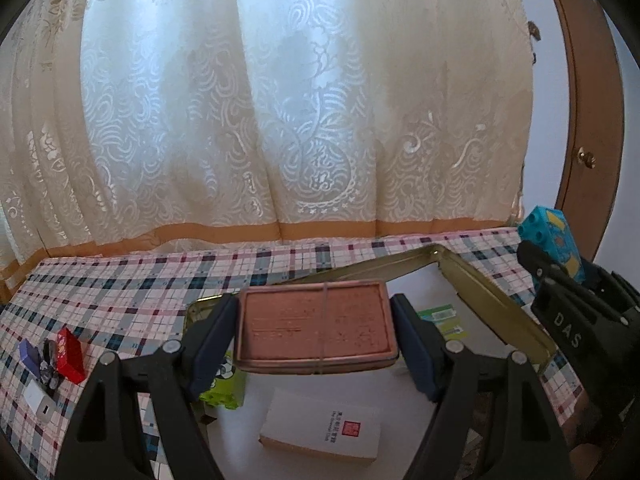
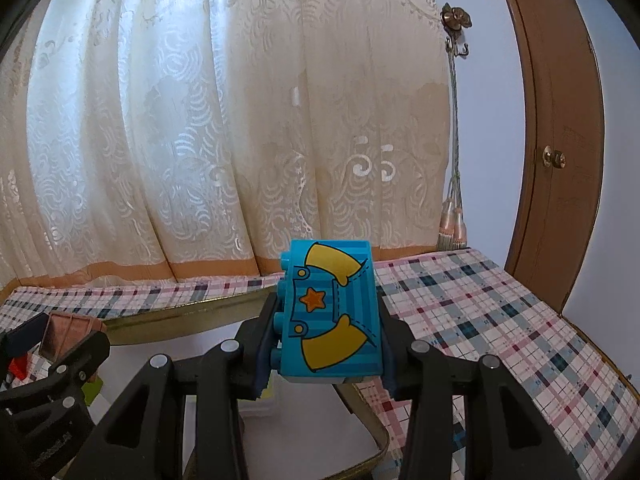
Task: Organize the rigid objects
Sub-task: 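Carry the blue block with the right tool while the left tool carries the soap bar over the tray, then release the soap bar with the left tool while the right tool releases the blue block into the tray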
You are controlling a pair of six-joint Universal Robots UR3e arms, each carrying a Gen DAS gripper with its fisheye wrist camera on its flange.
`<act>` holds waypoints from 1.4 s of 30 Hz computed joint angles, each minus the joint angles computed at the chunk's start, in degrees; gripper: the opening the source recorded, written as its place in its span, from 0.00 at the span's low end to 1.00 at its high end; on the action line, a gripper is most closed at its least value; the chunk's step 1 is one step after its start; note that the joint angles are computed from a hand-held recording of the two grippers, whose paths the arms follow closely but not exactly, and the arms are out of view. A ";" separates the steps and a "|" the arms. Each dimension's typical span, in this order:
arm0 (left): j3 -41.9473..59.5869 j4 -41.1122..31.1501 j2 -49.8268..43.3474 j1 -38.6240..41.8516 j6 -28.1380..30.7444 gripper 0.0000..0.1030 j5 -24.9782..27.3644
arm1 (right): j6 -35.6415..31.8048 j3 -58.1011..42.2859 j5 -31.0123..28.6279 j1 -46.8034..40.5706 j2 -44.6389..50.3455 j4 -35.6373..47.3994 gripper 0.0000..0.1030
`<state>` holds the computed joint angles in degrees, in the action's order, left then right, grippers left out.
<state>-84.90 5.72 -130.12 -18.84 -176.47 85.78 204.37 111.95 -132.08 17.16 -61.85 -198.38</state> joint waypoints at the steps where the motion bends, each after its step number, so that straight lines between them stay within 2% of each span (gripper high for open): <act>1: 0.62 -0.75 -0.24 -0.25 -0.11 0.75 0.62 | 0.15 -0.08 0.25 -0.13 -0.05 0.56 0.44; 15: 8.16 -8.80 -3.94 -3.32 0.31 0.75 7.47 | 2.07 -1.27 5.13 -1.83 -0.08 6.88 0.44; 26: 14.24 -16.25 -6.86 -4.39 -0.36 0.75 10.52 | 2.83 -2.14 9.15 -3.04 -0.04 10.19 0.44; 32: 15.31 -17.79 -7.57 -4.50 -0.49 0.75 11.30 | 2.64 -2.55 10.62 -3.35 0.11 11.12 0.44; 35: 15.63 -19.27 -7.40 -4.07 -1.63 0.75 10.95 | 2.54 -1.42 13.41 -4.17 -0.53 9.69 0.44; 37: 15.03 -19.10 -6.85 -3.46 -2.80 0.76 9.56 | 2.40 -0.43 16.12 -4.82 -1.26 8.32 0.49; 38: 14.66 -18.73 -6.61 -3.26 -2.92 0.80 9.07 | 2.38 0.00 17.01 -4.95 -1.44 7.46 0.59; 40: 15.09 -18.51 -6.75 -3.94 -3.85 0.97 12.67 | 2.99 0.54 16.14 -4.46 -1.46 5.91 0.65; 42: 13.18 -15.74 -5.94 -3.68 -4.00 1.00 12.28 | 3.21 2.68 17.21 -4.85 -2.10 1.53 0.76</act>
